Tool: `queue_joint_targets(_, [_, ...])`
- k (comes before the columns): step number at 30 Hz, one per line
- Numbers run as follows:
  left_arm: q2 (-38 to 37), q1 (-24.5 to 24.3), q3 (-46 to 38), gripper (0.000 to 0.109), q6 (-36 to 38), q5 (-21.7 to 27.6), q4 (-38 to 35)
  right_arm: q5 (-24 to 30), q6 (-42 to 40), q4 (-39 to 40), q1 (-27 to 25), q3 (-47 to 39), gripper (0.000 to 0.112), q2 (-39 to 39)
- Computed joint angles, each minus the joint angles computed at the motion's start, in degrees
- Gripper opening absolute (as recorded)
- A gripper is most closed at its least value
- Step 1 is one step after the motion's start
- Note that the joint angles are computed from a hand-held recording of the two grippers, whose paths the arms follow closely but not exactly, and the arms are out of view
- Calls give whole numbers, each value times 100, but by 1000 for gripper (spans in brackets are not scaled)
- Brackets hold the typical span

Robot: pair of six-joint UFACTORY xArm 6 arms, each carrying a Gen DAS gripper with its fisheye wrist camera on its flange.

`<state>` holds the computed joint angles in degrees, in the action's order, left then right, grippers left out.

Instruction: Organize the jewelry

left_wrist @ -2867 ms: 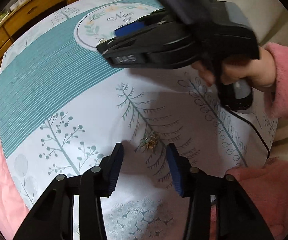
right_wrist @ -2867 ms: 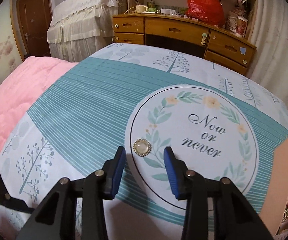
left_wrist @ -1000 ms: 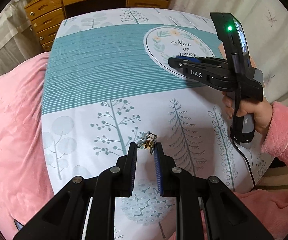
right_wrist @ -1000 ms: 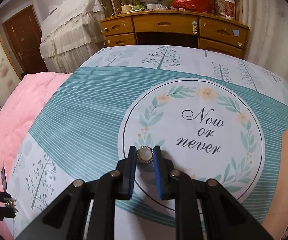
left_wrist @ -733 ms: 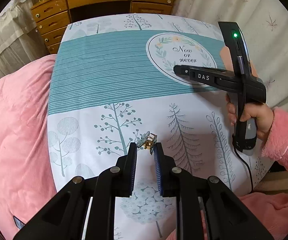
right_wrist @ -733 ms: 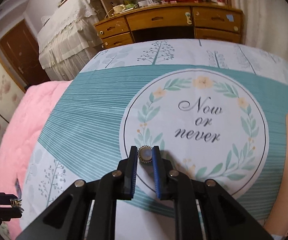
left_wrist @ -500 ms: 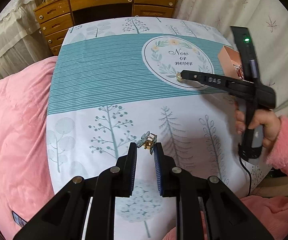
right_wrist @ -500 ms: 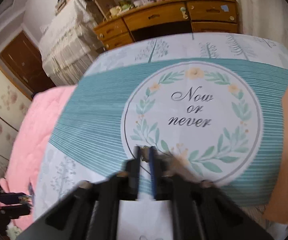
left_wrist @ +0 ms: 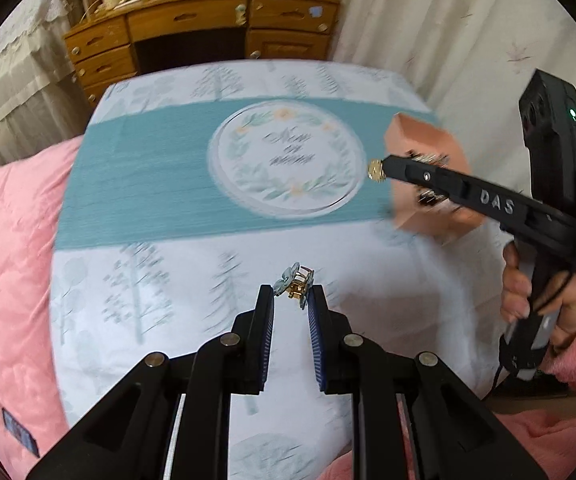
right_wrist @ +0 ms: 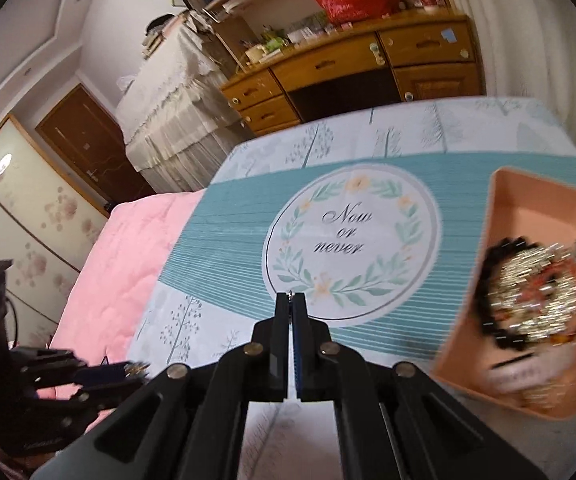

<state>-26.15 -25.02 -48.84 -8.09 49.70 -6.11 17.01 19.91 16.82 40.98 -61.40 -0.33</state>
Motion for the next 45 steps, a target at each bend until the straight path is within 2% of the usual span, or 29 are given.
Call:
queue_joint_targets(6, [922,-693,-827,15,-259,-552,-23,38,210,-508,-435,742,1,-1033])
queue_joint_targets(10, [1671,-1039,-1567,15,-370,-893,-63,207,128,-499,-807,1079,1,-1569])
queue_joint_targets(16, [2784,-1368,-2891,16,-476,-980,-83,512,-264,-445,-1338,1219,1,-1949])
queue_joint_targets(17, [2903,-1399,-3058,19,-583,-926,13,540,-297,-401,-1400,1235,2,-1989])
queue_joint_targets(18, [3065,-1424,-3297,32,-752,-803,133,632,-318,-364,-1486,1190,2,-1987])
queue_joint_targets(19, [3140,-1430,-3431,55,-869,-701,182,694,-321,-367,-1530,1185,2,-1999])
queue_joint_targets(20, [3219,-1433,-3558,65,-1005,-614,236,742,-313,-387,-1567,1169,3,-1999])
queue_joint_targets(21, [3230,-1432,-3588,71,-1144,-621,284,766,-340,-381,-1598,1156,6,-1994])
queue_joint_targets(23, [3181,-1415,-3563,71,-1313,-581,342,793,-478,-282,-1643,1174,11,-2021])
queue_joint_targets(26, [3146,-1361,-3596,71,-1437,-164,418,856,-588,-143,-1640,1251,22,-2115])
queue_joint_targets(28, [3113,-1313,-3588,72,-1542,187,414,921,-595,-115,-1608,1309,34,-2186])
queue_joint_targets(29, [3067,-1293,-3543,72,-1564,336,377,1010,-577,-144,-1582,1325,46,-2211])
queue_joint_targets(30, [3032,-1280,-3488,73,-1587,422,360,1121,-516,-211,-1552,1332,61,-2235])
queue_joint_targets(32, [2873,-1268,-3313,79,-1717,749,421,1555,-150,-592,-1455,1283,81,-2257])
queue_joint_targets(33, [2792,-1266,-3230,82,-1768,868,452,1829,-14,-742,-1393,1237,87,-2258])
queue_joint_targets(38, [2222,-1286,-2757,92,-2115,1549,733,3211,331,-1023,-1071,903,90,-2237])
queue_joint_targets(41, [1905,-1337,-2588,96,-2342,1726,1153,3665,689,-895,-964,738,90,-2239])
queue_joint_targets(42, [1779,-1332,-2532,101,-2375,1726,1244,3812,810,-842,-935,652,90,-2224])
queue_joint_targets(45, [1599,-1370,-2632,102,-2394,1944,1586,4512,1195,-1233,-669,90,90,-2045])
